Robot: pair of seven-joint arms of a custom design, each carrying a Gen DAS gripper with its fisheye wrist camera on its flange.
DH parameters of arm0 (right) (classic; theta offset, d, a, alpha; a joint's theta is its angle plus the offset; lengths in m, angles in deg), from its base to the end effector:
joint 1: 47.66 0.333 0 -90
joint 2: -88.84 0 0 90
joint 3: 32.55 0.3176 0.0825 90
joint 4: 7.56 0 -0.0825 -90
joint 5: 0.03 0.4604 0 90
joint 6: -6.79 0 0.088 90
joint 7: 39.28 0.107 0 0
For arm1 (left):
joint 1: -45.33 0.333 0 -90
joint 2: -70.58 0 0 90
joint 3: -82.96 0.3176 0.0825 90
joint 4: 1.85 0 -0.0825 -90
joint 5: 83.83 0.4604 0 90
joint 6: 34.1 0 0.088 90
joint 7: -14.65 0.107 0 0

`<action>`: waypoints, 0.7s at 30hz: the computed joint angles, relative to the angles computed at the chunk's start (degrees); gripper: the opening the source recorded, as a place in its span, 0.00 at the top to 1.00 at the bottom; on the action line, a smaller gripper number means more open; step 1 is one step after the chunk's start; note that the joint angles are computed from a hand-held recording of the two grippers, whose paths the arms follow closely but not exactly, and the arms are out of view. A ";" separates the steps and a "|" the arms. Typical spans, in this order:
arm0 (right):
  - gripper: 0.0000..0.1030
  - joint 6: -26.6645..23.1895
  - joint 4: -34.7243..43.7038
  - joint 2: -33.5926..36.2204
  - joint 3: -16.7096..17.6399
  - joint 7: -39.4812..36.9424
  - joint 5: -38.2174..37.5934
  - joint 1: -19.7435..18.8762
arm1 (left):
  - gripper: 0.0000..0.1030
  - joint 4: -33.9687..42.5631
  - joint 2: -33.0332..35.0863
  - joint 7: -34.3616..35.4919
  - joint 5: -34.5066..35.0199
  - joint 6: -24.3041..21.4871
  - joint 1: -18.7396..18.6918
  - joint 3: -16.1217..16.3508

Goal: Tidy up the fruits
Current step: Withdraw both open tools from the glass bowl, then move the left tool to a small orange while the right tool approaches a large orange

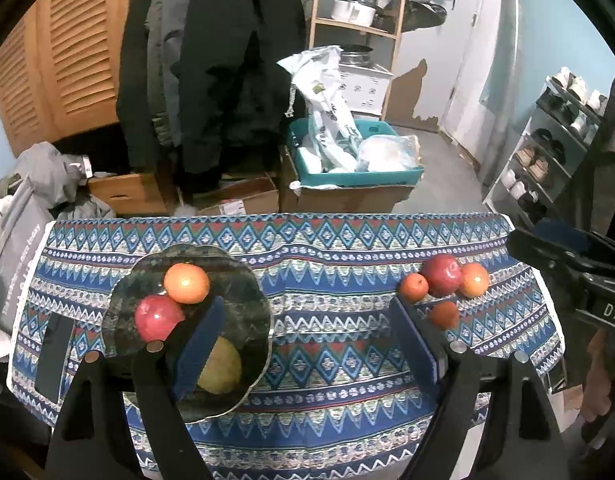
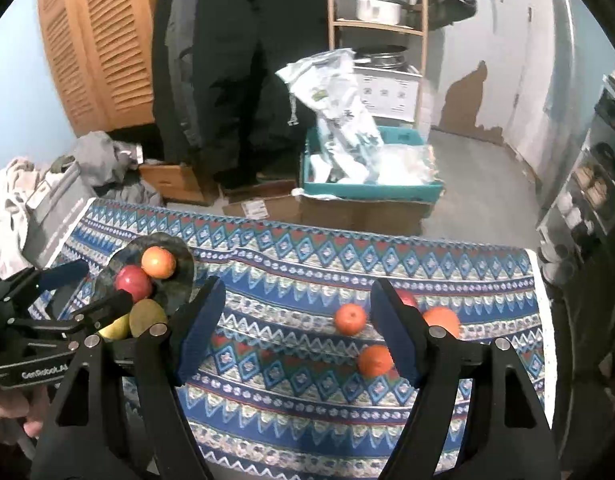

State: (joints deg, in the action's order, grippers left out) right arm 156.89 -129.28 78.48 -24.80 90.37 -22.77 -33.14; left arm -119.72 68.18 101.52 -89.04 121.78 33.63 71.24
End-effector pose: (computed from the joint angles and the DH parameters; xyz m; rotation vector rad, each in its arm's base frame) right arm 0.5673 0.2458 0.5381 -1.7560 1.7915 -0.6302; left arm 0.6034 -0.2592 0.5052 -1.6062 2.1505 -0.8806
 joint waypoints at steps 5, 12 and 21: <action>0.23 -0.83 -2.87 -3.33 0.02 1.15 -1.72 -1.41 | 0.18 1.29 0.72 -0.78 1.61 -0.31 -0.83 -0.79; 0.21 -0.12 -6.64 -7.41 0.16 2.10 -2.25 -3.39 | 0.18 3.99 2.78 -0.74 2.28 -1.76 -2.14 -1.59; 0.20 -1.40 -10.55 -11.24 0.98 2.65 -3.72 -6.52 | 0.18 6.69 5.04 -1.29 4.08 -3.40 -3.68 -2.37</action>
